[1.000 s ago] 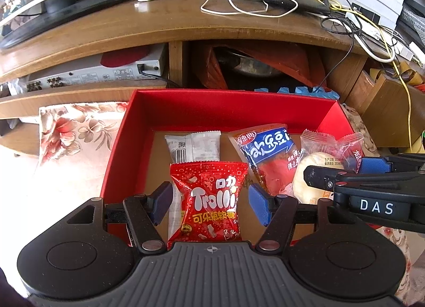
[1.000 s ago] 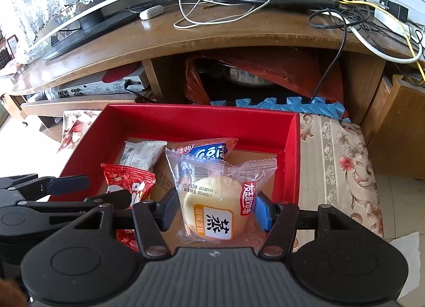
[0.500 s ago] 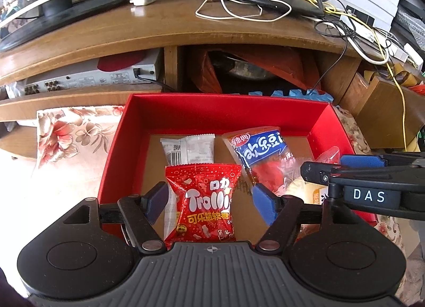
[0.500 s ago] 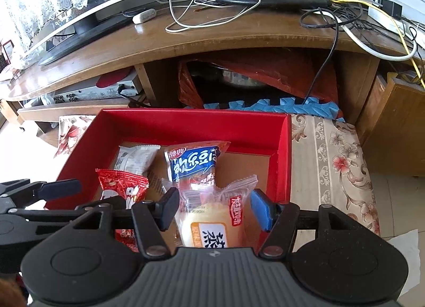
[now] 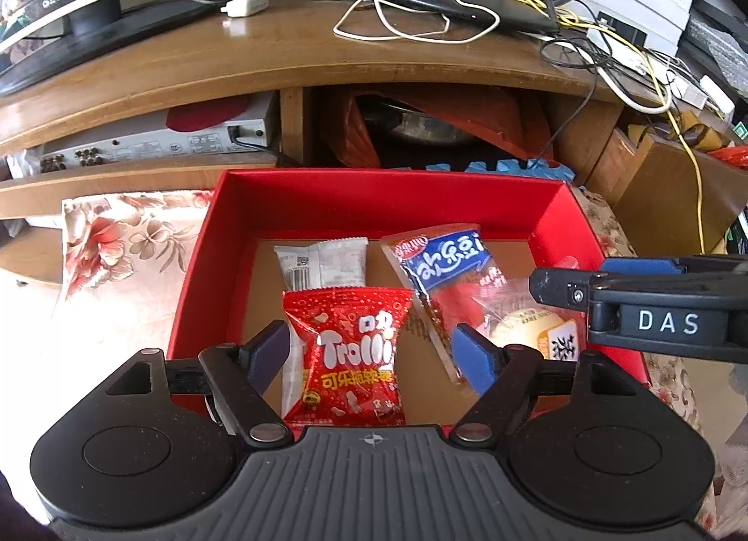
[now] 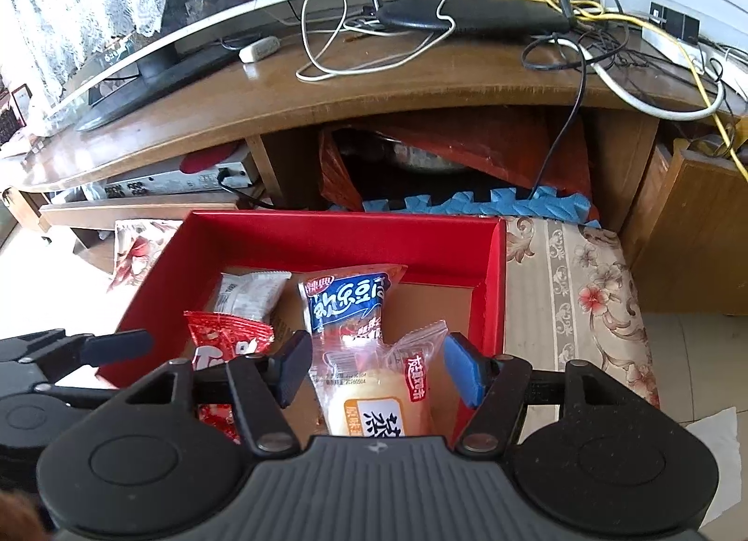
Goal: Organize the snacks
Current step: 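Withdraw both tools from the box toward the snacks on the table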
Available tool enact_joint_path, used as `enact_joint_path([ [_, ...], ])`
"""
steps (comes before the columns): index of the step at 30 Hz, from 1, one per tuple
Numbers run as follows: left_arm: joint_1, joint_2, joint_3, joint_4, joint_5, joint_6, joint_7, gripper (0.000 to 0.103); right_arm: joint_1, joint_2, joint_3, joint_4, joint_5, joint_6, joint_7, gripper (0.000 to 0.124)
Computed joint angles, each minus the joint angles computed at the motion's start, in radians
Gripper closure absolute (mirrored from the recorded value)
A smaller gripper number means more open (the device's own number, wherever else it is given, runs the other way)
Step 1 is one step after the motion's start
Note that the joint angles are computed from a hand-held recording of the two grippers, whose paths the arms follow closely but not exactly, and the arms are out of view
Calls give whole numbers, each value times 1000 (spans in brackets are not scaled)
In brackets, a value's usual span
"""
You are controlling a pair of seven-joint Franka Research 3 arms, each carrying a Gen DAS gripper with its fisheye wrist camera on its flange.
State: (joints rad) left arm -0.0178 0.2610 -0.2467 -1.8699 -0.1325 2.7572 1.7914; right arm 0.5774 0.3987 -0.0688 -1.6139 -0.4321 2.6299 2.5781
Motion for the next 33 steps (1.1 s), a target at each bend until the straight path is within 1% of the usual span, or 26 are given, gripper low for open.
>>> enact_joint_path([
  [5, 11, -38, -13, -46, -40, 6, 41, 20, 9, -36, 8, -38, -16, 1, 10, 64],
  [9, 7, -76, -13, -91, -75, 11, 78, 19, 13, -71, 20, -80, -36, -3, 24, 63],
  [13, -5, -112, -1, -138, -99, 10, 107, 18, 6, -112, 42, -141, -32, -4, 52, 63],
  [18, -19, -150, 15, -189, -141, -17, 148, 18, -2, -161, 72, -214, -40, -18, 86, 63],
  [23, -35, -166, 32, -213, -164, -43, 172, 18, -23, -198, 106, -275, -8, -19, 99, 63],
  [27, -47, -169, 40, -226, -148, -56, 179, 18, -34, -206, 125, -294, 24, -35, 90, 63],
  [30, -51, -182, 43, -244, -148, -62, 187, 18, -42, -211, 138, -310, 63, -27, 70, 63],
  [33, -57, -206, 51, -275, -139, -54, 190, 18, -37, -208, 143, -309, 70, -34, 55, 63],
])
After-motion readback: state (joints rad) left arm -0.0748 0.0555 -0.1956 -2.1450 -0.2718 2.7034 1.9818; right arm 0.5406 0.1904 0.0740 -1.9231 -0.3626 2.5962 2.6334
